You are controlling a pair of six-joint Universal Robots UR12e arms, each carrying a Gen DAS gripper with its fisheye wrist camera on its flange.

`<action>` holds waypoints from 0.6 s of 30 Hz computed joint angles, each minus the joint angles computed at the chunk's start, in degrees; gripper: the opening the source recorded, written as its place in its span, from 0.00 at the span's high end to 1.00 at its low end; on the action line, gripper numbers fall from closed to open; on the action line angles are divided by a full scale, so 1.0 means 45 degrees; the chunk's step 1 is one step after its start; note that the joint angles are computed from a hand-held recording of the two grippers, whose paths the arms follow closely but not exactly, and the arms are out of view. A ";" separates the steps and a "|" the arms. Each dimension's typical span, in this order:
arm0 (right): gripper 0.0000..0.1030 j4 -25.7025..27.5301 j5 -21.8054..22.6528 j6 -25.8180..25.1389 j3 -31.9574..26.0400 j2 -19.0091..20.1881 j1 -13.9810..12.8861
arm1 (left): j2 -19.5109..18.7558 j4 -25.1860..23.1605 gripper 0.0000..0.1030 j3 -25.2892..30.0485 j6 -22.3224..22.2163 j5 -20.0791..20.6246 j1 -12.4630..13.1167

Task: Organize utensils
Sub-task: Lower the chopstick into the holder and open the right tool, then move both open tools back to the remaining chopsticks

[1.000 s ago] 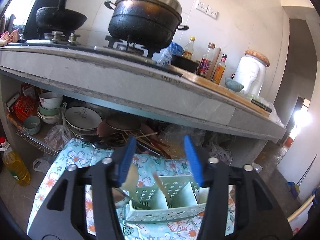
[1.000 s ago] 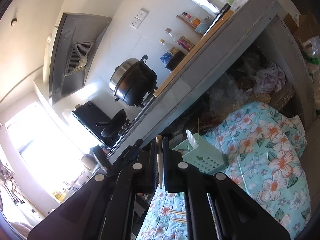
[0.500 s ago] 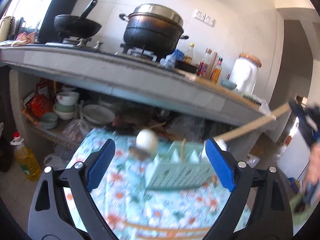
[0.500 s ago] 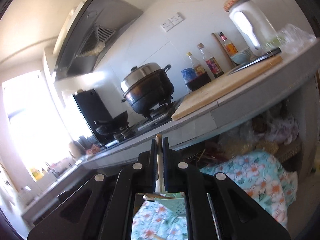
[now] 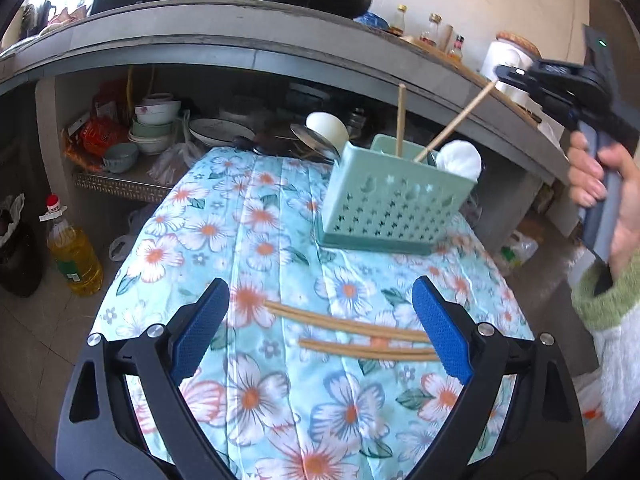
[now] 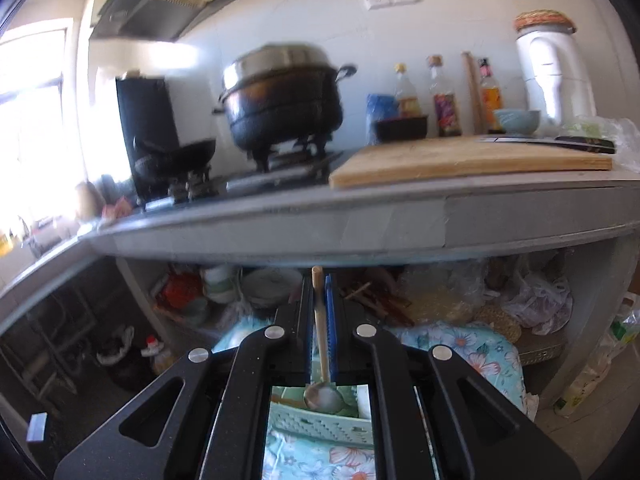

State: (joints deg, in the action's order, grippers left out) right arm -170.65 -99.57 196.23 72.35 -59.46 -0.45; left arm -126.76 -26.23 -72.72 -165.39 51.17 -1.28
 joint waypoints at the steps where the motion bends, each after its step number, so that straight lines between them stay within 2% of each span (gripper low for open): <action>1: 0.93 0.0022 -0.0177 0.0079 0.0001 0.0032 0.0008 | 0.0037 0.0003 0.14 -0.0079 0.0110 -0.0015 -0.0004; 3: 0.90 0.0179 -0.0113 0.0292 0.0074 -0.0021 -0.0046 | 0.0091 0.0158 0.14 -0.0222 0.0297 -0.0053 -0.0014; 5: 0.74 0.0074 -0.0115 0.0696 0.0266 -0.0157 -0.0100 | 0.0100 0.0332 0.14 -0.0266 0.0422 0.0042 -0.0053; 12: 0.67 -0.1339 -0.0087 0.1373 0.1379 -0.0923 -0.0220 | 0.0075 0.0144 0.14 -0.0184 0.0560 0.0181 -0.0127; 15: 0.58 -0.1951 -0.0047 0.1313 0.2011 -0.1343 -0.0189 | 0.0079 0.0094 0.14 -0.0196 0.0679 0.0246 -0.0138; 18: 0.50 -0.2009 0.0143 0.1139 0.2636 -0.1746 -0.0113 | 0.0094 0.0052 0.14 -0.0230 0.0893 0.0369 -0.0167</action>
State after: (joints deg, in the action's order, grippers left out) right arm -179.69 -98.93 201.36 84.22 -67.32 -0.96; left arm -126.34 -26.00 -73.75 -161.38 52.83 -2.03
